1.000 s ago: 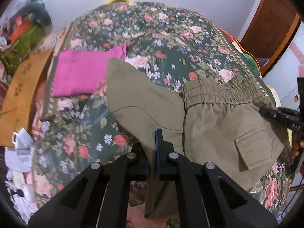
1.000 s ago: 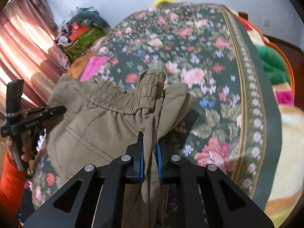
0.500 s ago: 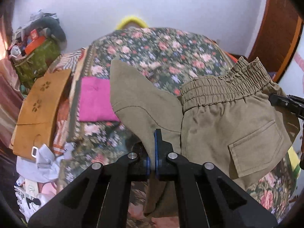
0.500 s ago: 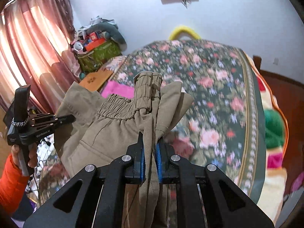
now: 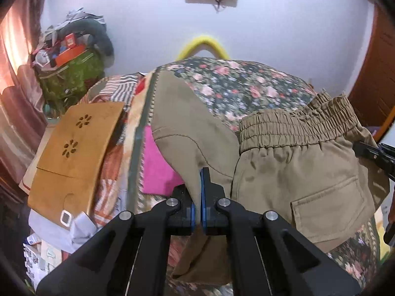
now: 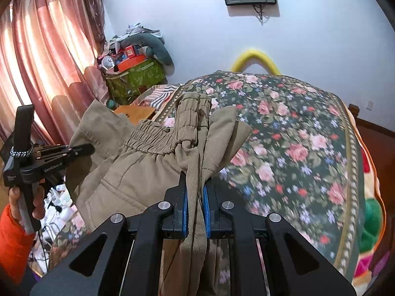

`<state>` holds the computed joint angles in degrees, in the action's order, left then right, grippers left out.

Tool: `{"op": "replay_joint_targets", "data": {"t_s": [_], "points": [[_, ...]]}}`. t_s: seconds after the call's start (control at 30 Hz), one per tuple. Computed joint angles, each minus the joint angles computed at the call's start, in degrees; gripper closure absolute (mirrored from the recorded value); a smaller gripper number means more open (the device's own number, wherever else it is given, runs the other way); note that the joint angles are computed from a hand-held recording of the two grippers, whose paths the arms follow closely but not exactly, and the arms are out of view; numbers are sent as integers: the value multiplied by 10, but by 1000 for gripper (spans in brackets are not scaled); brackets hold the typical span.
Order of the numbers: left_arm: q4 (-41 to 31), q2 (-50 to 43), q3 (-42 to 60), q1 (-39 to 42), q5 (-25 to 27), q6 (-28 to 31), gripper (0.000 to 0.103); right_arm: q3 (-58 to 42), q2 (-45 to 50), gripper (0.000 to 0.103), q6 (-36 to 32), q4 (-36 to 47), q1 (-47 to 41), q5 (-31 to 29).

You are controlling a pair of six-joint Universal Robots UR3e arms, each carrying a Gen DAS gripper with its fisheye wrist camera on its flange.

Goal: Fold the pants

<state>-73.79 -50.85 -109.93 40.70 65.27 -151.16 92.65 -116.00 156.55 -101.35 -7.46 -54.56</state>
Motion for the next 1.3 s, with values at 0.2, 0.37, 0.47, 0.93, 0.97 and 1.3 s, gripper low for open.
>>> {"op": "replay_joint_targets", "data": {"t_s": [0.2, 0.37, 0.47, 0.93, 0.97, 1.3], "points": [[148, -106, -19, -27, 42, -41, 100, -33, 129, 94, 97, -145, 120, -84], [264, -213, -23, -44, 74, -76, 100, -69, 226, 94, 143, -219, 182, -131], [330, -294, -13, -59, 112, -117, 100, -101, 284, 94, 153, -237, 204, -140], [472, -506, -10, -77, 162, -137, 99, -65, 388, 93, 169, -328, 241, -190], [469, -509, -10, -74, 158, -135, 97, -58, 385, 92, 166, -330, 239, -190], [448, -475, -54, -51, 195, -89, 82, -2, 304, 78, 128, -287, 212, -183]]}}
